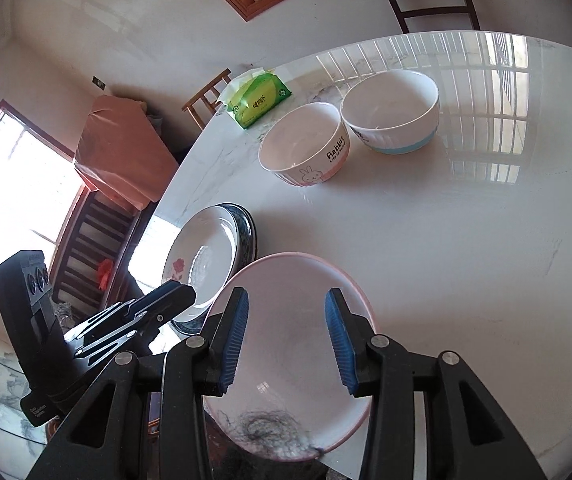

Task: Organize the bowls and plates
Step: 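Open both grippers to release the pink bowl, then grasp the white rabbit-print bowl rim with both grippers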

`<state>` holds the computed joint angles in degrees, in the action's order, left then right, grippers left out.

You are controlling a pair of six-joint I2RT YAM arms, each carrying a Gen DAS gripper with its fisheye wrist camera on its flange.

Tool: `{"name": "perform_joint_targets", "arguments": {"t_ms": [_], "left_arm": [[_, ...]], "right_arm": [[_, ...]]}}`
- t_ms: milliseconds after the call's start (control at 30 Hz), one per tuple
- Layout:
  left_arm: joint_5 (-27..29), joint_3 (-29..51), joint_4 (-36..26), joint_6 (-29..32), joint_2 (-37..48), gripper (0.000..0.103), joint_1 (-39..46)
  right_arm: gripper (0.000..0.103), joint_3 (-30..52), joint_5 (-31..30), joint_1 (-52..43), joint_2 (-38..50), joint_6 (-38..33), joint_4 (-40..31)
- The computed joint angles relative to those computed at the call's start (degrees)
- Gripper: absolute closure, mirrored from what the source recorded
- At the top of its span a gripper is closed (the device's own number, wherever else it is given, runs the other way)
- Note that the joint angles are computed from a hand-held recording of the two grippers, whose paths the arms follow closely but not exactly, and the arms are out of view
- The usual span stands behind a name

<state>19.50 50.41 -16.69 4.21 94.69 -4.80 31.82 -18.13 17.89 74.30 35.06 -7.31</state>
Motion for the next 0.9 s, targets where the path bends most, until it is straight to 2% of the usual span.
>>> {"name": "perform_joint_targets", "arguments": {"t_ms": [33, 100, 167, 467, 600, 733, 900], "left_arm": [[0.2, 2.2, -1.2, -0.1, 1.6, 0.079, -0.1], [0.6, 7.1, -3.5, -0.7, 5.2, 0.070, -0.3], [1.4, 12.5, -5.6, -0.8, 9.2, 0.068, -0.4], [1.3, 41.2, -17.5, -2.8, 30.2, 0.067, -1.7], [2.1, 51.0, -21.7, -3.1, 37.3, 0.067, -2.0], [0.0, 58.2, -24.6, -2.8, 42.5, 0.067, -2.9], [-1.0, 62.9, -25.7, -2.4, 46.4, 0.067, -3.5]], "right_arm": [[0.064, 1.1, -0.2, -0.5, 1.3, -0.2, -0.2], [0.064, 3.7, 0.1, -1.2, 3.8, -0.7, -1.0], [0.064, 6.1, -0.7, -2.1, 6.6, -0.5, -1.1], [0.064, 20.4, -3.5, -6.1, 21.2, 0.9, -5.0], [0.064, 26.9, -3.1, -6.2, 27.6, 2.2, -6.8], [0.064, 31.1, -3.2, -6.7, 32.1, 3.9, -6.8], [0.064, 34.9, -2.6, -6.7, 36.7, 5.2, -7.8]]}}
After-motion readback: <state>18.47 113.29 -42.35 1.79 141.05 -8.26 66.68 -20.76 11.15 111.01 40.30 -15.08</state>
